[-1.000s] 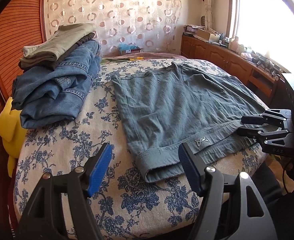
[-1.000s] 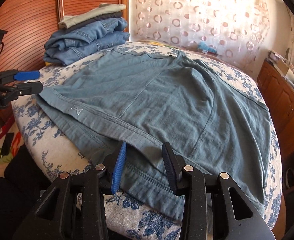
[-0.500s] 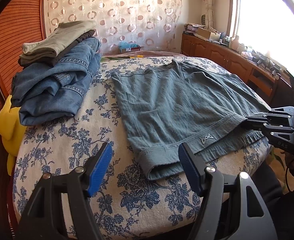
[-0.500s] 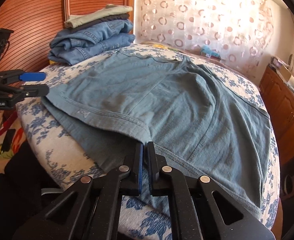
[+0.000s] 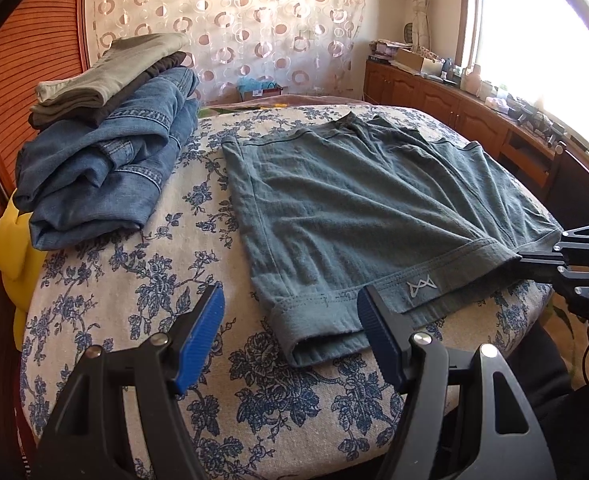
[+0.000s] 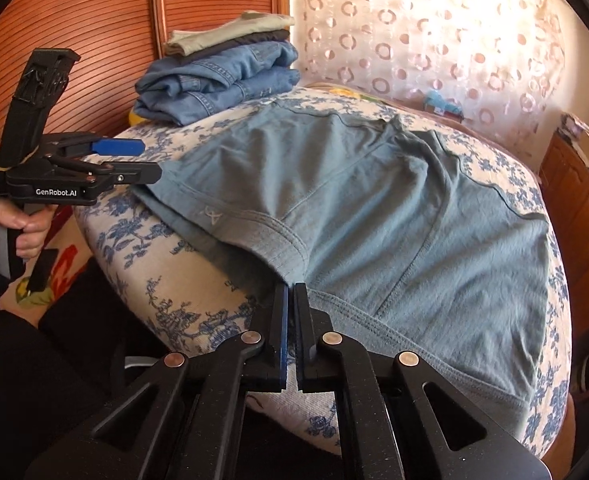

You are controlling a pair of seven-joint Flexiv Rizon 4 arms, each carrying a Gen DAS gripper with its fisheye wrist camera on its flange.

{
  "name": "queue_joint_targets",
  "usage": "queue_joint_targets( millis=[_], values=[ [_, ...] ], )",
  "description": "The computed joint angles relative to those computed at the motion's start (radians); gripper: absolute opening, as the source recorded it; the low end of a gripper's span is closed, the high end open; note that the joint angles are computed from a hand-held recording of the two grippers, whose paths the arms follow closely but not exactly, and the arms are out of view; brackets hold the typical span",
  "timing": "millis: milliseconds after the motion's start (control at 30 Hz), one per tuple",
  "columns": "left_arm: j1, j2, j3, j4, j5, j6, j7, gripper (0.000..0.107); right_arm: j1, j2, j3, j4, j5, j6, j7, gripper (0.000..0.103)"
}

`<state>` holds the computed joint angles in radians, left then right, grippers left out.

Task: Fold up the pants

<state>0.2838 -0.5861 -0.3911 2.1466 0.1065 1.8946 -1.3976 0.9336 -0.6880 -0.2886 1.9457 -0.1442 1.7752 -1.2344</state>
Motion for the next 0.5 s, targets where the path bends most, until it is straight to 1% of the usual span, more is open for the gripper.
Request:
queue_joint_targets(
  millis=[33,67,100,133,300,333,400,433,467,500],
  values=[
    [-0.002,-0.002,0.002,-0.004,-0.002,-0.004,0.0,0.068,-0.015,0.002,0.016,-0.001,0.002,0.001,0.003,0.003],
    [0.001,-0.006,0.0,-0.006,-0.003,-0.007,0.0,0.068,-0.034,0.005,0.036,-0.001,0.002,0.005,0.005,0.003],
    [0.007,-0.01,-0.007,-0.009,-0.005,-0.014,-0.001,0.068,-0.025,0.008,0.025,0.007,0.009,0.013,0.008,0.005],
    [0.015,-0.013,-0.015,-0.009,-0.003,-0.016,0.0,0.064,-0.006,0.011,0.003,0.016,0.022,0.019,0.012,0.006],
    [0.037,-0.019,-0.037,-0.003,-0.005,-0.028,0.007,0.056,0.061,0.04,-0.068,0.075,0.088,0.061,0.011,0.011],
    [0.04,-0.019,-0.041,0.0,-0.005,-0.027,0.007,0.054,0.083,0.044,-0.092,0.087,0.11,0.07,0.009,0.012],
    [0.042,-0.02,-0.043,0.003,-0.006,-0.032,0.011,0.05,0.157,0.038,-0.176,0.108,0.172,0.082,0.009,0.015],
    [0.037,-0.02,-0.038,0.004,-0.008,-0.032,0.013,0.045,0.193,0.031,-0.22,0.118,0.203,0.085,0.009,0.019],
    [0.036,-0.021,-0.036,0.005,-0.009,-0.033,0.016,0.044,0.225,0.022,-0.26,0.125,0.232,0.086,0.011,0.021],
    [0.039,-0.022,-0.039,0.008,-0.008,-0.032,0.018,0.039,0.27,0.003,-0.319,0.134,0.269,0.084,0.021,0.025]
  ],
)
